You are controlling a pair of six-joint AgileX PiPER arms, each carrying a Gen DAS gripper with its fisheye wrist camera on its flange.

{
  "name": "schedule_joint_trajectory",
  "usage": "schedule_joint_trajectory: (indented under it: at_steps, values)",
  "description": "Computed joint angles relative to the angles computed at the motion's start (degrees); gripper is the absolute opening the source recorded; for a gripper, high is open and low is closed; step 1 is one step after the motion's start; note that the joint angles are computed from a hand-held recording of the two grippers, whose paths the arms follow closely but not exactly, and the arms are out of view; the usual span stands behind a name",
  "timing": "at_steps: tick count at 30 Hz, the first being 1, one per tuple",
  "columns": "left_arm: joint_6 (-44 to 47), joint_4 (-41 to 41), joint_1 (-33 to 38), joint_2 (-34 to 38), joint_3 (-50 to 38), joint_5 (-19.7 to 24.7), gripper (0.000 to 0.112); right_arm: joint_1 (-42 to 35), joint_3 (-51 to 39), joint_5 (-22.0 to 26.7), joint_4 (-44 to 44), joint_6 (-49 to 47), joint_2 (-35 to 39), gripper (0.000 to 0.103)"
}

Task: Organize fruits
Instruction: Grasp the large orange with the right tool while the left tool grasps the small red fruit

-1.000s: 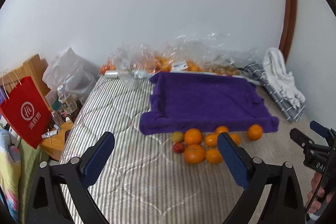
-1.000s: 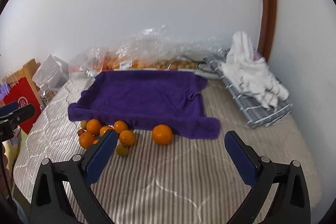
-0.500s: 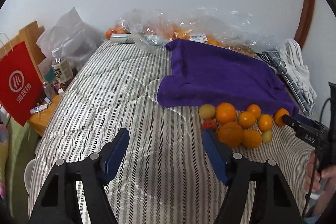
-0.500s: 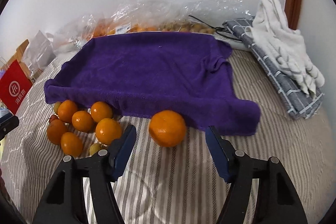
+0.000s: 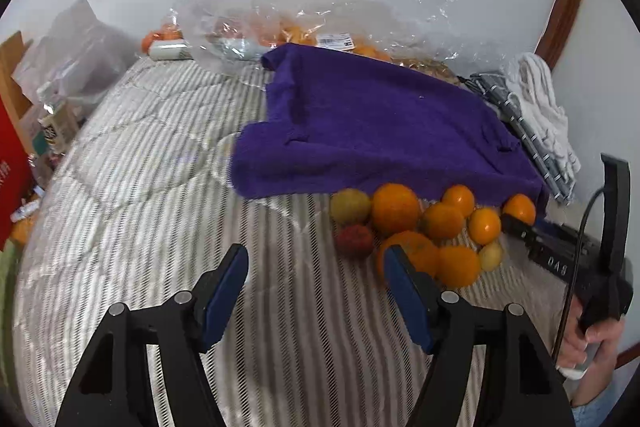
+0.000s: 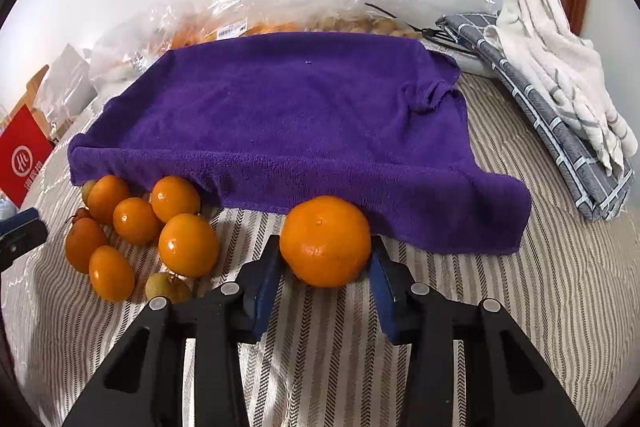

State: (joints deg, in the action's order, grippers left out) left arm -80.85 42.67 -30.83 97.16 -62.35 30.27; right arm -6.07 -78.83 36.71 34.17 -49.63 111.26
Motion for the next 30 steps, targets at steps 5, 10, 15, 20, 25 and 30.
schedule_joint_trajectory:
  at_steps: [5, 10, 15, 20, 25, 30]
  values:
    - [5.4, -5.1, 2.2, 2.4, -2.5, -3.4, 0.051, -1.5, 2.1, 0.4, 3.1, -3.7, -1.2, 0.042]
    - [13.0, -11.9, 3.9, 4.9, -5.0, -6.0, 0.034, -3.0, 5.3, 0.0, 5.1, -7.0, -3.5, 0.042]
    - [18.2, -17.5, 5.6, 5.4, -4.7, -8.6, 0.021, -4.0, 7.1, -0.3, 5.8, -8.5, -4.7, 0.042]
    - [11.9, -10.8, 4.4, 2.5, -2.2, -5.7, 0.021, -5.1, 8.8, -0.7, 6.6, -10.1, -6.0, 0.042]
    - [7.8, -4.8, 1.9, 2.7, -1.9, -1.2, 0.021, -5.9, 10.0, -0.9, 7.4, -10.4, -6.8, 0.042]
    - [5.2, -2.2, 0.4, 2.8, -1.6, 0.4, 0.022, -6.1, 10.6, -1.2, 7.0, -9.9, -7.2, 0.042]
